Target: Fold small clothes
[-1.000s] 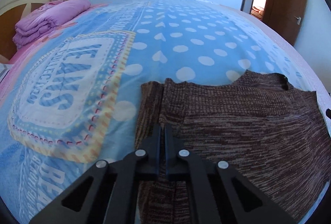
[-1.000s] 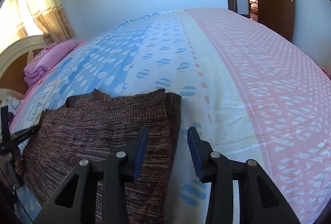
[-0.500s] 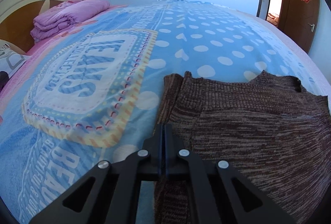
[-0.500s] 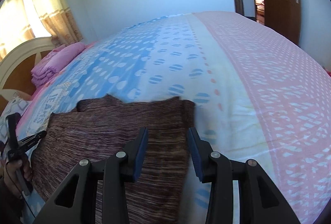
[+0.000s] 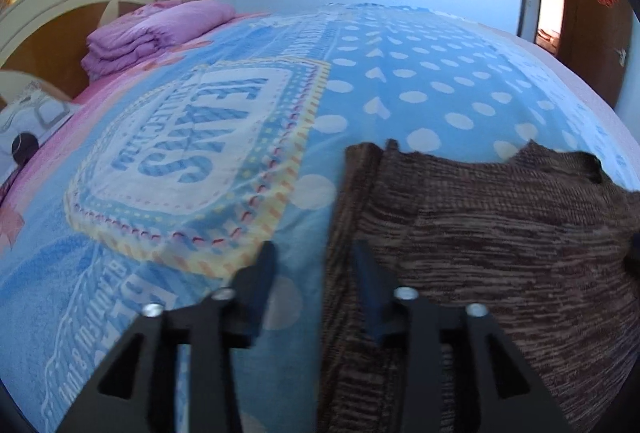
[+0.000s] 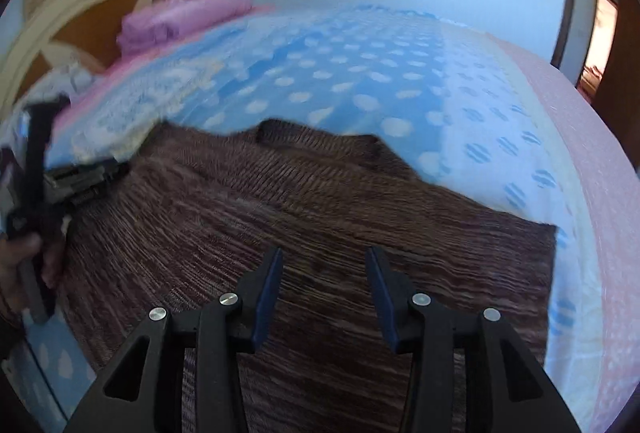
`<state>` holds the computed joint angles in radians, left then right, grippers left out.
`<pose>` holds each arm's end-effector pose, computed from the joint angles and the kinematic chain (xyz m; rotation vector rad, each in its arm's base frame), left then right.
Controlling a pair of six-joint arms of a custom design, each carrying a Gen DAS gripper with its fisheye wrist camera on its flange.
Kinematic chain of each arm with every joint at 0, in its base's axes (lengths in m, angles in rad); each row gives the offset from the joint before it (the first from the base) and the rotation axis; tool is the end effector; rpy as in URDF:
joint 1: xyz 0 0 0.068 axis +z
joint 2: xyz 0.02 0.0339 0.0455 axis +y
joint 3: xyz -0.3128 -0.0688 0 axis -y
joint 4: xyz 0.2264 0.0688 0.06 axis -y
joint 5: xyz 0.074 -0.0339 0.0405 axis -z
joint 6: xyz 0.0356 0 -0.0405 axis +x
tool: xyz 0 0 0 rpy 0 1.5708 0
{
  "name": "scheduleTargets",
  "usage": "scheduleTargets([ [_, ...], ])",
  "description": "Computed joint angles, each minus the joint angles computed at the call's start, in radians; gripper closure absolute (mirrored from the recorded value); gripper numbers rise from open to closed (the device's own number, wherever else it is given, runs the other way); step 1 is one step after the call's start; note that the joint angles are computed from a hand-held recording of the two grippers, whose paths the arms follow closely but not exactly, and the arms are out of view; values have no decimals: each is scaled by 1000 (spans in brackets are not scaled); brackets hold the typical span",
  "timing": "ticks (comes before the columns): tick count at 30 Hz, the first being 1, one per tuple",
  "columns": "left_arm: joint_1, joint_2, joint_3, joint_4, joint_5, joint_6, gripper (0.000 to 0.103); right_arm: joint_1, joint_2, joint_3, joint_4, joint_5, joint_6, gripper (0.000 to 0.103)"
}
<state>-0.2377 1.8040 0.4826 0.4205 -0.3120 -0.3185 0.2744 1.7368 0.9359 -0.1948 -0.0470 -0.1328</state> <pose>0.2682 -0.0537 0.1287 -0.2295 2.4064 0.1344 0.3191 0.0916 0.2093 -0.5369 2.5122 0.1140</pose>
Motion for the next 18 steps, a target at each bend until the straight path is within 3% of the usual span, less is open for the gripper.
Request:
scheduleTargets([
  [1,16,-2,-6,8,21,-8,33,6,22,2,34,21,17,59],
  [2,35,-3,-13,18,51,-14,31,8,39,8,63,33,28,61],
  [5,60,-2,-24,35,85,-31,29,-22,109,93,58,-2,111,66],
  [9,43,1,-33,52,64,-29,27,-14,181,172,68,39,149,70],
  [11,55,1,-38,60,81,-31,25,6,157,171,50,69,155,69],
  [14,69,4,-46,75,104,-34,23,42,24,62,85,93,162,67],
  [16,63,5,-42,70,95,-32,22,63,-58,-3,84,49,173,62],
  [18,49,10,-33,57,75,-29,20,106,-127,-85,110,13,167,45],
])
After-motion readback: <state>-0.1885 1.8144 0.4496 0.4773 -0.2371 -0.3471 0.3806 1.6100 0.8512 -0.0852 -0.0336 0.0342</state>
